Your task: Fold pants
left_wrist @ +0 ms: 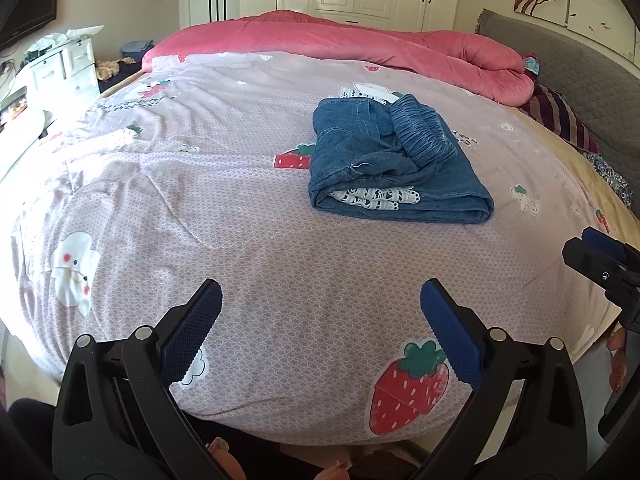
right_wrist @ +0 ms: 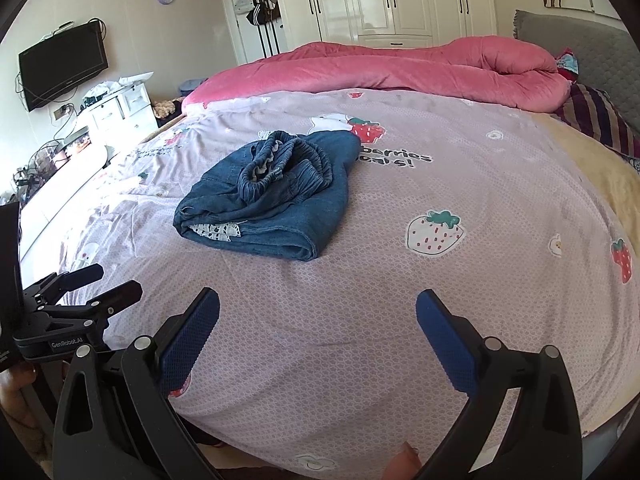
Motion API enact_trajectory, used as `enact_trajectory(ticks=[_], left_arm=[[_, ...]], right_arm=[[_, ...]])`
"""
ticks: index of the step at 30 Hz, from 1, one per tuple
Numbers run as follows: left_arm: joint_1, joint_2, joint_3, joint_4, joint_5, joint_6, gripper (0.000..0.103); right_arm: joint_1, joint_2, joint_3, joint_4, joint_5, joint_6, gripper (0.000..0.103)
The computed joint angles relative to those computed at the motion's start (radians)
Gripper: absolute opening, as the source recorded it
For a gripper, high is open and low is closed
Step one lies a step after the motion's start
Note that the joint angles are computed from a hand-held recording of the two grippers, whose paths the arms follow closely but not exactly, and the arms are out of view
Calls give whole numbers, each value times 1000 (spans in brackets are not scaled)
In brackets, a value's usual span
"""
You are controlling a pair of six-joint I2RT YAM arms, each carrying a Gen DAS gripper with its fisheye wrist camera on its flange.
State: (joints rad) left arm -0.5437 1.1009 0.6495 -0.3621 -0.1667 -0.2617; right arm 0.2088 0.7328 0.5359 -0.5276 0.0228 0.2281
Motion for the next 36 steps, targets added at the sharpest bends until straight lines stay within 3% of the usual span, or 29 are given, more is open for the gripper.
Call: enact_trajectory(ticks=[36], left_arm=[[2,1,10,-30,-13,-8,93]], right_arm=[[-1,-5,-3,-9,16,1,98]])
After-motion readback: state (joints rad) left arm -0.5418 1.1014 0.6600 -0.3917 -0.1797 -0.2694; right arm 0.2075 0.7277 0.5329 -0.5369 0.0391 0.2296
